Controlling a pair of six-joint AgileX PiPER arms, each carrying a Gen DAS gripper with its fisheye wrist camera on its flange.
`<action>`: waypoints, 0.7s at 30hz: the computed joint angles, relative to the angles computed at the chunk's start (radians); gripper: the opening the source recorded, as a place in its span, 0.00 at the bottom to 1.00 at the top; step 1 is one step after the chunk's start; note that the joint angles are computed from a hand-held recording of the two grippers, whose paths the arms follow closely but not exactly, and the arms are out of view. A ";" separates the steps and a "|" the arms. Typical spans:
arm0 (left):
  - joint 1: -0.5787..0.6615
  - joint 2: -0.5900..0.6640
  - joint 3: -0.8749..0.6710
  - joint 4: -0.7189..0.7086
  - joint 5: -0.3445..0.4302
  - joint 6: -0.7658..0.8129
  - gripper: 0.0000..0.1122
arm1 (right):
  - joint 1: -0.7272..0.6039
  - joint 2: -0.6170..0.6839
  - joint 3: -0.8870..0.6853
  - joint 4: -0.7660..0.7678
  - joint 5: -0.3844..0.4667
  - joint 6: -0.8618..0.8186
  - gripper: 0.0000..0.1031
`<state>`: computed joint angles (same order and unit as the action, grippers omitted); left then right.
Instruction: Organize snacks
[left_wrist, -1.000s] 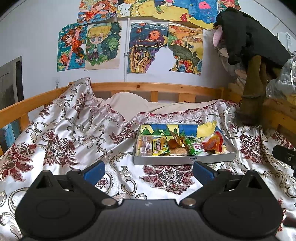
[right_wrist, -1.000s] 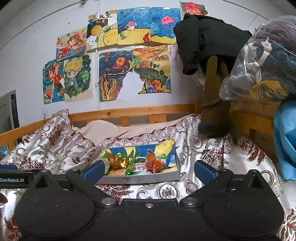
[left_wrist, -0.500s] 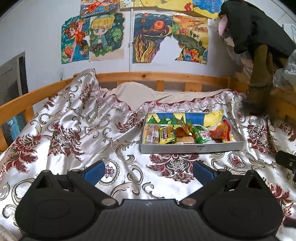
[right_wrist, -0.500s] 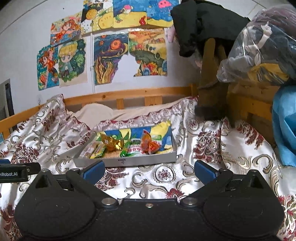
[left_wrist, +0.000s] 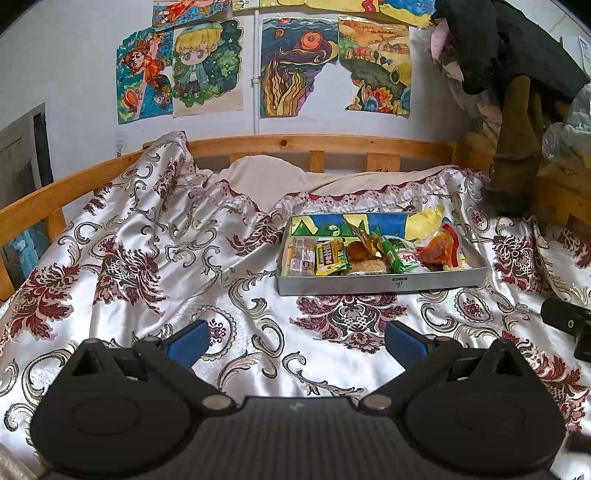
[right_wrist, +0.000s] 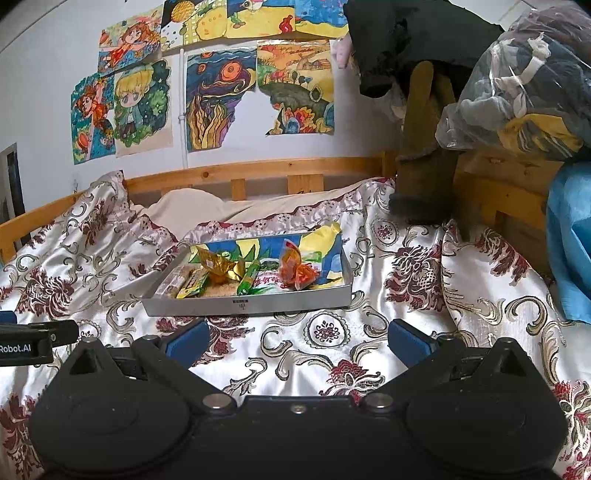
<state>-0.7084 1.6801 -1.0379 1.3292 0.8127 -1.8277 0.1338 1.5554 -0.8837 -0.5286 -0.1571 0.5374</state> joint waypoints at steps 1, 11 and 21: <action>0.000 0.000 0.000 0.000 0.000 0.000 0.91 | 0.000 0.002 -0.005 -0.018 0.003 0.015 0.99; 0.001 0.000 0.003 0.005 -0.001 0.000 0.91 | 0.003 0.003 -0.004 -0.003 0.006 -0.003 0.99; 0.002 0.001 0.001 0.002 -0.001 0.004 0.91 | 0.004 0.003 -0.006 -0.003 0.009 -0.004 0.99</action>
